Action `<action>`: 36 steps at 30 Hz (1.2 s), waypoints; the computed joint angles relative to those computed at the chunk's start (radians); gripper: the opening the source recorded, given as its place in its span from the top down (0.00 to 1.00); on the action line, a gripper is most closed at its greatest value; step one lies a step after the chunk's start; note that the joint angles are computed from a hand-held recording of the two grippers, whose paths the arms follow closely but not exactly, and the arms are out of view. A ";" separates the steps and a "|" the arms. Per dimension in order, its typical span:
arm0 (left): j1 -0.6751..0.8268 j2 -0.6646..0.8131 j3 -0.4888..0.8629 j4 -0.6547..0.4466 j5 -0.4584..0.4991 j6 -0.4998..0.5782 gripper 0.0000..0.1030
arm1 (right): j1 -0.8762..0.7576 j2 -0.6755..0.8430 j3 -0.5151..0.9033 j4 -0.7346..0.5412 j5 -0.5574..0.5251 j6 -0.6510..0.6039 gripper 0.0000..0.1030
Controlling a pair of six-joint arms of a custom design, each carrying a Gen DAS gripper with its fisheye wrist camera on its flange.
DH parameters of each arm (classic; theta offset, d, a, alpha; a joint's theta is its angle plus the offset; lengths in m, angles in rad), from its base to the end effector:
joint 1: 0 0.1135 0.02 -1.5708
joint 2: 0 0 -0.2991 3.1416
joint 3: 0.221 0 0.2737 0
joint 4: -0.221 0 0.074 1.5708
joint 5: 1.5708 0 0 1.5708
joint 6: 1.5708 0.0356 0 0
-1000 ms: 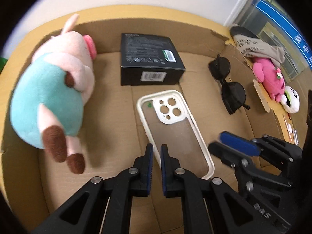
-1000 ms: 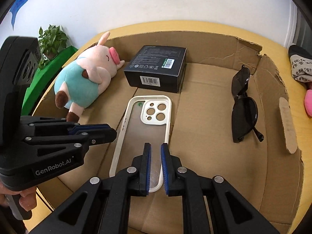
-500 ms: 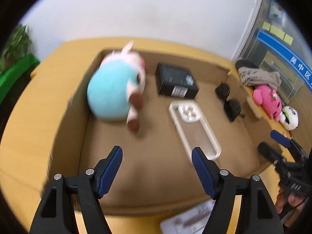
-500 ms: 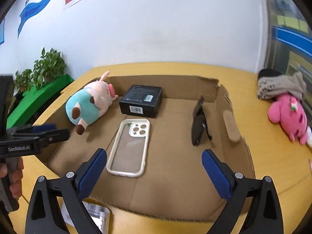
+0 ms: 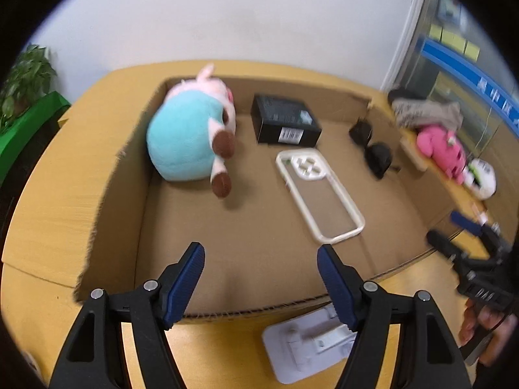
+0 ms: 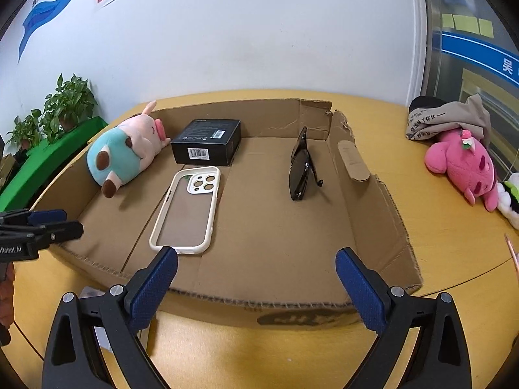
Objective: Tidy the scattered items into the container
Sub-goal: 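Withdraw both tools toward the white phone stand on the table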
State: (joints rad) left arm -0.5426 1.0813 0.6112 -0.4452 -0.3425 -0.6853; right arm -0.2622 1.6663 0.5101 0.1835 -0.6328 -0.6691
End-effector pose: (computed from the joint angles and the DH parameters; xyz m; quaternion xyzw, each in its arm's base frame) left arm 0.1862 -0.0983 0.2248 -0.1212 0.9266 -0.0509 0.3522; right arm 0.2651 -0.0494 0.1061 -0.2733 0.8709 0.1400 0.3837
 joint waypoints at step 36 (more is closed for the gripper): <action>-0.349 -0.127 0.031 -0.149 -0.379 -0.245 0.21 | -0.129 -0.153 -0.020 -0.187 -0.141 -0.147 0.01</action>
State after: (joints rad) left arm -0.8911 0.9539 0.6424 -0.5944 -0.7218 -0.9299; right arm -0.3909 1.5138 0.4898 -0.0034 -0.7741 -0.8160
